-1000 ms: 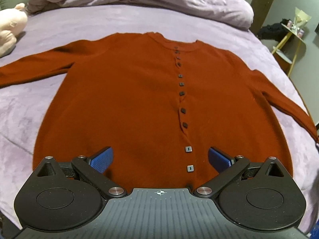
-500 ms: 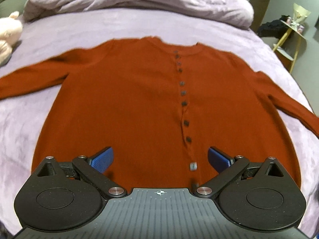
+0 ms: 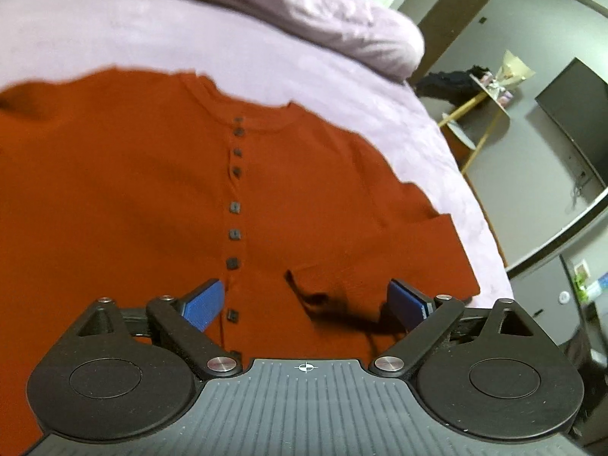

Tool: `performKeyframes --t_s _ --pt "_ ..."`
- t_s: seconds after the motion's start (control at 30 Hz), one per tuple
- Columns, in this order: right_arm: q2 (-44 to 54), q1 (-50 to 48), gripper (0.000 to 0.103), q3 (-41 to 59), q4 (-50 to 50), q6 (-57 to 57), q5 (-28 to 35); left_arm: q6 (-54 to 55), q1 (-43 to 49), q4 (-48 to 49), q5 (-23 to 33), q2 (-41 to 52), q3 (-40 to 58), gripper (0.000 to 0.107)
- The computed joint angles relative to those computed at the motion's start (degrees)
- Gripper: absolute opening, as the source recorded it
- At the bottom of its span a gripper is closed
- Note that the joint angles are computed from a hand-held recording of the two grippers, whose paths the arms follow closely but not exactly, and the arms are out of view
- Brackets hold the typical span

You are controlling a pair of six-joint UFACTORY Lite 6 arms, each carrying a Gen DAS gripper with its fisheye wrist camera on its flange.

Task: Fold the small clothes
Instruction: 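Grasp a cardigan sleeve with the right tool and lift it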

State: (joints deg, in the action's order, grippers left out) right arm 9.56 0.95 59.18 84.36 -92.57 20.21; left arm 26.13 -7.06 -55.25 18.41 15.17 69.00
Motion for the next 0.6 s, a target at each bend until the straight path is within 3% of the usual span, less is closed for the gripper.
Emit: performKeyframes --t_s 0.07,0.2,0.33,0.4,0.5,0.57,0.6 --pt "-1.60 -3.15 0.027 -3.31 1.83 2.35 2.69 1.46 0.58 -3.18 2.33 3.77 2.44 0.086" --pt "-2.39 -12.08 0.028 -9.11 3.89 3.75 9.40 7.88 1.95 -16.18 9.27 10.60 5.13 0.079" --pt "-4.38 -17.45 0.028 -15.71 11.20 -4.96 15.86 10.26 0.43 -20.75 8.68 14.15 7.16 0.076" --pt "-6.94 -17.23 0.028 -19.99 15.79 -9.45 16.12 8.77 0.14 -20.86 7.90 15.56 8.41 0.068" --pt "-6.98 -16.33 0.028 -21.09 19.27 -11.78 15.87 8.06 0.34 -23.34 9.17 18.19 10.68 0.049" --pt "-7.02 -16.14 0.028 -21.34 20.44 -12.64 16.04 5.61 0.09 -21.46 9.85 20.89 13.20 0.024" --pt "-6.65 -15.84 0.028 -21.43 21.64 -13.97 16.05 3.47 -0.24 -19.65 9.38 22.33 14.64 0.016"
